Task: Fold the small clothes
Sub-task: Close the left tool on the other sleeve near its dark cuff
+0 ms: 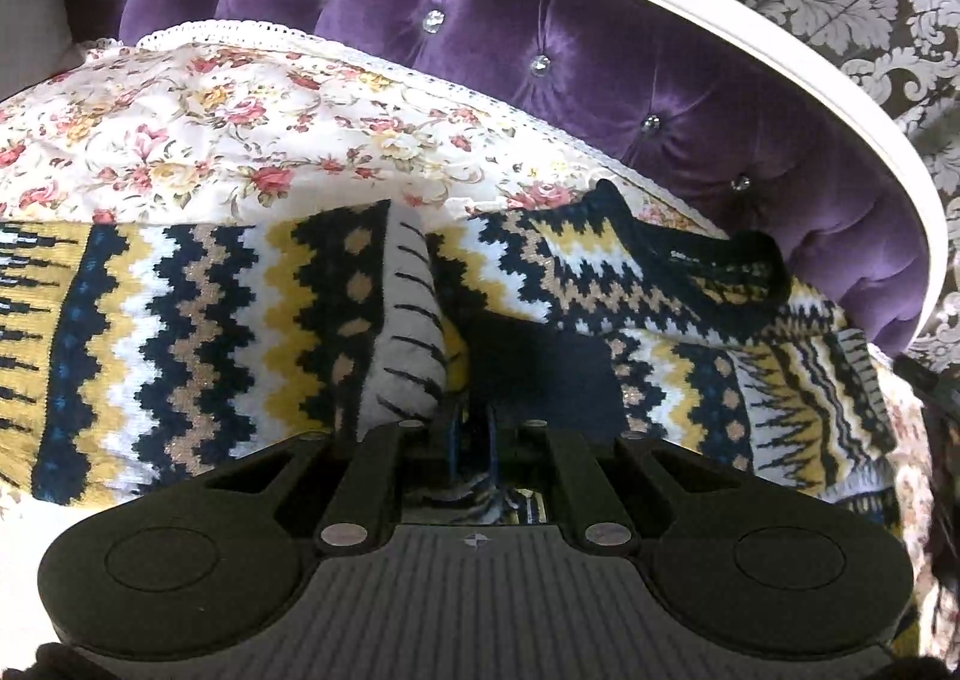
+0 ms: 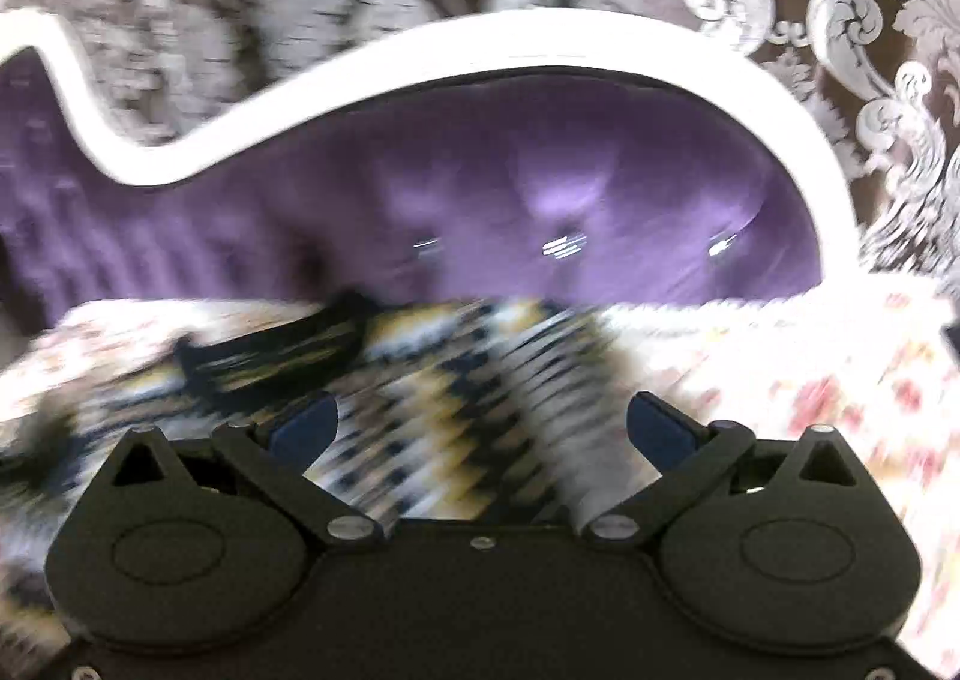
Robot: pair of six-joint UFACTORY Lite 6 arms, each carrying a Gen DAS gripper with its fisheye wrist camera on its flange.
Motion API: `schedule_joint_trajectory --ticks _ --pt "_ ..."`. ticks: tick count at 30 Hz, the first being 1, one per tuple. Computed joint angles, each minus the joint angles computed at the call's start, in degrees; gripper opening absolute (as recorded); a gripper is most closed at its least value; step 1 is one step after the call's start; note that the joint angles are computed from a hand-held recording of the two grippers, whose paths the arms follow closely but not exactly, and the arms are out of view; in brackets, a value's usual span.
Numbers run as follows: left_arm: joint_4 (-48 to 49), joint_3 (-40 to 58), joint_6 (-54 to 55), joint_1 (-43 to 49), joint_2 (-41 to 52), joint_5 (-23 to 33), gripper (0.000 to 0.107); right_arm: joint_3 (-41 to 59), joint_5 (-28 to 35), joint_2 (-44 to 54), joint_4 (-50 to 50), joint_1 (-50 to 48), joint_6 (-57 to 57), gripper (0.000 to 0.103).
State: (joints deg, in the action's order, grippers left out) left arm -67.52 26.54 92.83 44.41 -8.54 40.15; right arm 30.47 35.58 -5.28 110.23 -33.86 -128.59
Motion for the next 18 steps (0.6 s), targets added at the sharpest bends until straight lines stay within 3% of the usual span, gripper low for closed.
schedule_joint_trajectory --ticks 2,5,6,7,8,9,12,14,16,18 --pt "-0.8 -0.2 1.3 0.3 0.4 0.3 0.008 7.2 -5.1 8.2 6.4 4.0 -4.2 0.102" --pt "-2.1 -0.6 3.3 0.7 0.9 0.7 0.008 15.8 -10.6 18.4 7.7 7.3 -4.0 0.102" --pt "-2.7 -0.9 4.2 0.9 0.7 0.7 0.008 17.8 -10.3 21.1 4.5 7.1 -0.1 0.095" --pt "-3.4 -1.4 5.1 0.9 -0.1 0.4 0.008 18.6 -9.2 22.5 1.2 6.7 3.7 0.08" --pt "-4.8 -2.5 6.7 0.6 -1.5 -0.6 0.008 19.3 -7.1 23.7 -1.5 6.2 6.7 0.039" --pt "-7.1 -3.9 9.4 0.0 -3.6 -2.0 0.008 19.4 -5.5 23.7 -1.9 6.0 7.4 0.017" --pt "-14.9 -6.9 17.5 -2.4 -7.8 -6.4 0.008 18.8 -7.0 21.9 7.0 7.9 0.5 0.017" --pt "-15.7 -5.7 17.0 -3.8 -4.9 -9.4 0.008 19.6 -9.3 22.7 14.2 9.2 -5.4 0.017" --pt "-19.2 -5.8 21.9 -2.8 -2.5 -9.0 0.009 21.2 -11.9 25.0 17.1 10.5 -7.2 0.018" --pt "-18.7 -5.9 23.0 -2.5 -3.1 -8.7 0.009 20.5 -12.4 26.0 22.7 11.6 -12.7 0.025"
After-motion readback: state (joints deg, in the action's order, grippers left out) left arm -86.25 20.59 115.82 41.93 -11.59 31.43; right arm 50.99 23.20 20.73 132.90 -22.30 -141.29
